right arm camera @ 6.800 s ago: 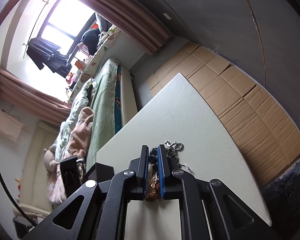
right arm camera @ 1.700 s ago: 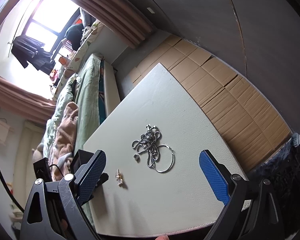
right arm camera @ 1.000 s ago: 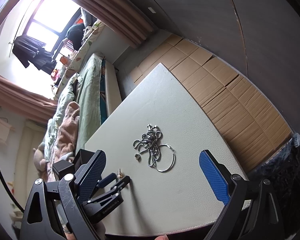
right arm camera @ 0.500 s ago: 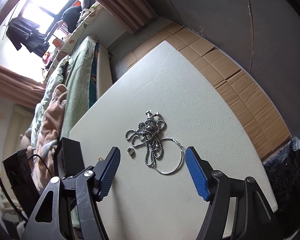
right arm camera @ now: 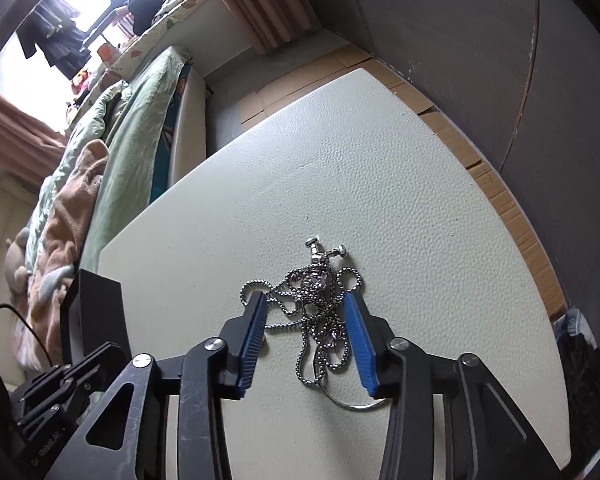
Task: Organize jewelry
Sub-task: 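Grasp and lift the silver chain with the right tool while the left tool reopens at the butterfly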
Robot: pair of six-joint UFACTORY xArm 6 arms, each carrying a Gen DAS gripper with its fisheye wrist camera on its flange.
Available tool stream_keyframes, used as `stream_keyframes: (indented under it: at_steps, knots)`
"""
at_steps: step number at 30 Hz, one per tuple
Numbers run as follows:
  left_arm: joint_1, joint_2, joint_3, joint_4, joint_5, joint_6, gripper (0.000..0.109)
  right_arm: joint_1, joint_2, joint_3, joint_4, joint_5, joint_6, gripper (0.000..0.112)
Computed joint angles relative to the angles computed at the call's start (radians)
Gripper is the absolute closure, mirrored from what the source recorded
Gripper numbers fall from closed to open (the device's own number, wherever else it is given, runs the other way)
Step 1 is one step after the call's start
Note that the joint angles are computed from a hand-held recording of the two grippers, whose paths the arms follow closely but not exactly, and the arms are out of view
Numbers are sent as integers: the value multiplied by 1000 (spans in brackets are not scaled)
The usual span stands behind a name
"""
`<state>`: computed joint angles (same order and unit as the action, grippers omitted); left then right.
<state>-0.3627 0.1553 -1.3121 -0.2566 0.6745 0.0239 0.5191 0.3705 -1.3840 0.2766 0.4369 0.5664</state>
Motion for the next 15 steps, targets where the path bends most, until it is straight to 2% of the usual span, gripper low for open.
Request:
stream_keyframes:
  at_steps: [2, 3, 4, 13, 14, 15]
  knots:
    - [2, 7, -6, -5, 7, -4, 108, -3, -6, 14, 1, -11, 0, 102]
    - [3, 11, -9, -7, 12, -4, 108, -5, -14, 32, 62, -29, -40, 104]
    - [3, 16, -13, -8, 18, -6, 108, -7, -28, 55, 123, -50, -76, 105]
    - [-30, 49, -23, -10, 38, 4, 106, 0, -178, 244, 380, -221, -235, 106]
    - [-36, 54, -25, -4, 40, 4, 103, 1, -190, 258, 414, -237, -255, 106]
    - [-41, 58, -25, -2, 40, 8, 96, 2, -207, 276, 455, -254, -281, 106]
